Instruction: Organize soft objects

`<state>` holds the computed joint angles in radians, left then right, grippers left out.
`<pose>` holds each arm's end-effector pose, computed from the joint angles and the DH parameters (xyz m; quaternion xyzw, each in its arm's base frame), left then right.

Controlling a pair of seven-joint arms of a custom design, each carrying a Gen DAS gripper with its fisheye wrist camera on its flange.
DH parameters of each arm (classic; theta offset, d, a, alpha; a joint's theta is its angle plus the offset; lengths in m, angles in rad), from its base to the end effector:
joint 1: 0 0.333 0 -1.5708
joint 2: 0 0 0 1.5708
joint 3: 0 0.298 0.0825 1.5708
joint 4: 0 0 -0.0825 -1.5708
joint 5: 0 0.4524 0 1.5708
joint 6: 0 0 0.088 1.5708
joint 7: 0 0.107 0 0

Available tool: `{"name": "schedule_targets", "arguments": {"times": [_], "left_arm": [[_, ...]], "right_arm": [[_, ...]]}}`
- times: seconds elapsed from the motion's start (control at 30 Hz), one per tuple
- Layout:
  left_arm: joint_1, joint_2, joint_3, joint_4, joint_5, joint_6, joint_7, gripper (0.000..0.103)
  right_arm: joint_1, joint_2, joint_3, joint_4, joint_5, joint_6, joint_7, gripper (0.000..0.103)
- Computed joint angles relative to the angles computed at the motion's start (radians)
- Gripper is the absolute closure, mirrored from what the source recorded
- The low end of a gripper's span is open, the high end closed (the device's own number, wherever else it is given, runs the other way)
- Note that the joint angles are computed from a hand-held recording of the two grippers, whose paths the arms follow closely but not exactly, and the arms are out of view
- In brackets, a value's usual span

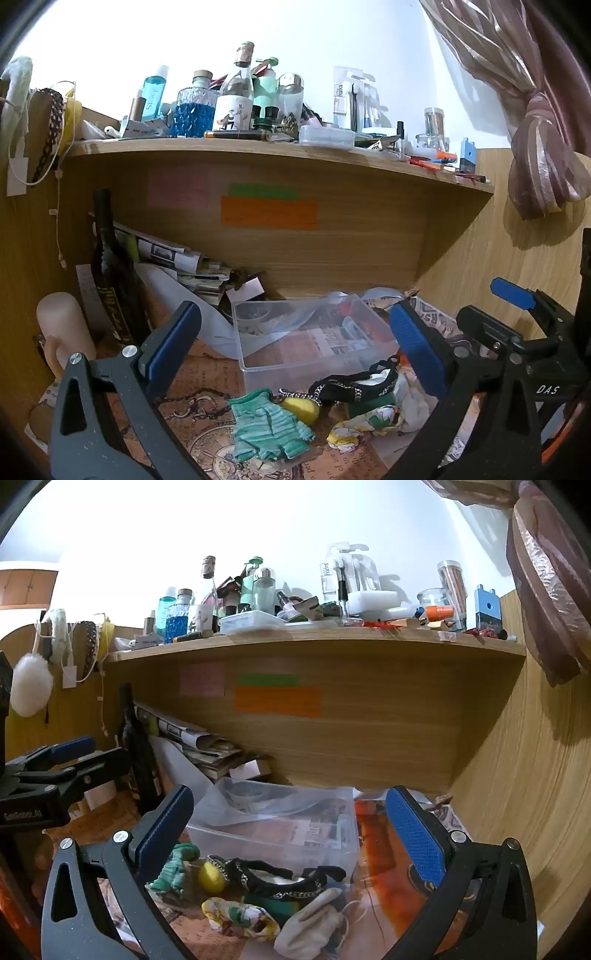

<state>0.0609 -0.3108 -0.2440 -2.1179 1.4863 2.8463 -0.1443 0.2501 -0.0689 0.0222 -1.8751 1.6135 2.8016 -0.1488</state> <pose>0.5536 -0.1685 0.5811 -0.6155 0.4879 -0.4219 0.4529 0.6359 0.1289 0.5784 -0.6958 0.3451 -0.2970 0.5555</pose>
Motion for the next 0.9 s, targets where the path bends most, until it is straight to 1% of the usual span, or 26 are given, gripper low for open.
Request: {"name": "schedule_targets", "arguments": {"times": [0.13, 0.17, 0.2, 0.27, 0.3, 0.43, 0.47, 0.5, 0.9], "left_arm": [[-0.007, 0.013, -0.002, 0.009, -0.029, -0.009, 0.04, 0.0], [0.006, 0.007, -0.006, 0.001, 0.028, 0.007, -0.028, 0.0], [0.003, 0.007, -0.005, 0.0, 0.03, 0.003, -0.027, 0.0], [-0.003, 0.005, -0.004, -0.002, 0.033, -0.004, -0.028, 0.0], [-0.006, 0.006, 0.011, -0.002, 0.007, 0.015, -0.002, 0.0], [-0.001, 0.018, 0.016, 0.005, -0.008, 0.043, 0.009, 0.0], [0.0, 0.02, 0.017, 0.006, -0.01, 0.047, 0.01, 0.0], [0.001, 0.023, 0.016, 0.007, -0.013, 0.049, 0.012, 0.0], [0.004, 0.028, 0.012, 0.01, -0.029, 0.034, 0.034, 0.0]], "right_arm": [[0.0, -0.006, -0.001, -0.007, -0.011, -0.004, 0.014, 0.0], [0.001, -0.009, -0.001, -0.009, -0.012, -0.002, 0.014, 0.0], [0.0, 0.007, -0.002, 0.006, -0.036, -0.006, 0.039, 0.0], [-0.002, 0.009, -0.001, 0.007, -0.037, -0.008, 0.04, 0.0], [-0.001, 0.006, 0.001, 0.002, -0.034, -0.006, 0.038, 0.0], [-0.002, 0.001, 0.0, -0.004, -0.024, -0.008, 0.028, 0.0], [-0.004, 0.006, -0.001, 0.003, -0.053, -0.012, 0.059, 0.0], [-0.003, 0.007, -0.001, 0.003, -0.052, -0.012, 0.058, 0.0], [-0.006, 0.009, 0.0, 0.005, -0.056, -0.017, 0.066, 0.0]]}}
